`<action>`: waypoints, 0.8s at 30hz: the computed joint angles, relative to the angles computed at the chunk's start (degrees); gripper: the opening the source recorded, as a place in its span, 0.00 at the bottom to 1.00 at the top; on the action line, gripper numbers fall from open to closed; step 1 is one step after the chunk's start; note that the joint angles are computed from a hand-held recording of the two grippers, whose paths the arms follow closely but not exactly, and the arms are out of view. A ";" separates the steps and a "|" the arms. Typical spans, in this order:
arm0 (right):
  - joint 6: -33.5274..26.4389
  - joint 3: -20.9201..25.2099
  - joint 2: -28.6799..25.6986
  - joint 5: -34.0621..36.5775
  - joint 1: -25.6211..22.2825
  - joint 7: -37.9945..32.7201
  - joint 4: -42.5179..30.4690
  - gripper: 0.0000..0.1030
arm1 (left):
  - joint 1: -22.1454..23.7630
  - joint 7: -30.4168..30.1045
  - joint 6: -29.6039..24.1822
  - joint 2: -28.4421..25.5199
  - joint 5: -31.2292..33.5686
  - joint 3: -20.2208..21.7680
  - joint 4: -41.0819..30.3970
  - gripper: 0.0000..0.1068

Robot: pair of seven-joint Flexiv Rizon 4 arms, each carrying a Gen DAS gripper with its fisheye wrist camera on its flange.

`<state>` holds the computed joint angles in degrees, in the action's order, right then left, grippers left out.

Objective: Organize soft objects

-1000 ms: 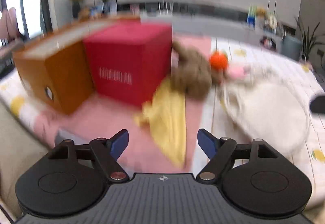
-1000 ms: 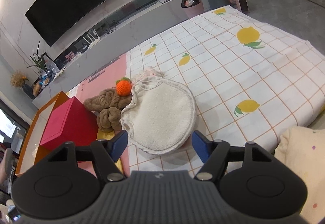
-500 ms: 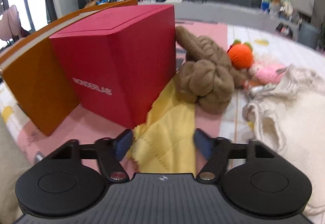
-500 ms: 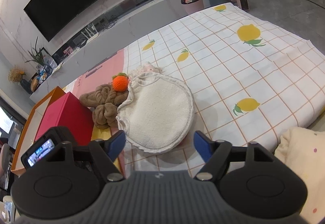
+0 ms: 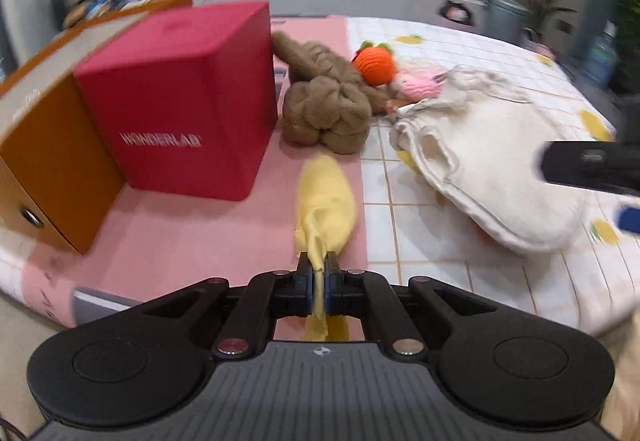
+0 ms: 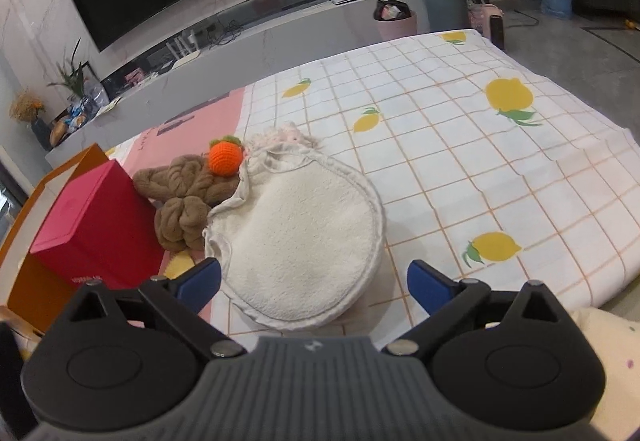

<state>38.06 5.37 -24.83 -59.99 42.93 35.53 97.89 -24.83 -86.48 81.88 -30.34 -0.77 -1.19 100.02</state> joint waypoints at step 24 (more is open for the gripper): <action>-6.94 -5.47 -11.89 2.29 3.90 -33.03 -12.60 0.88 | 12.19 17.10 0.94 3.22 -13.62 -10.62 4.30 0.07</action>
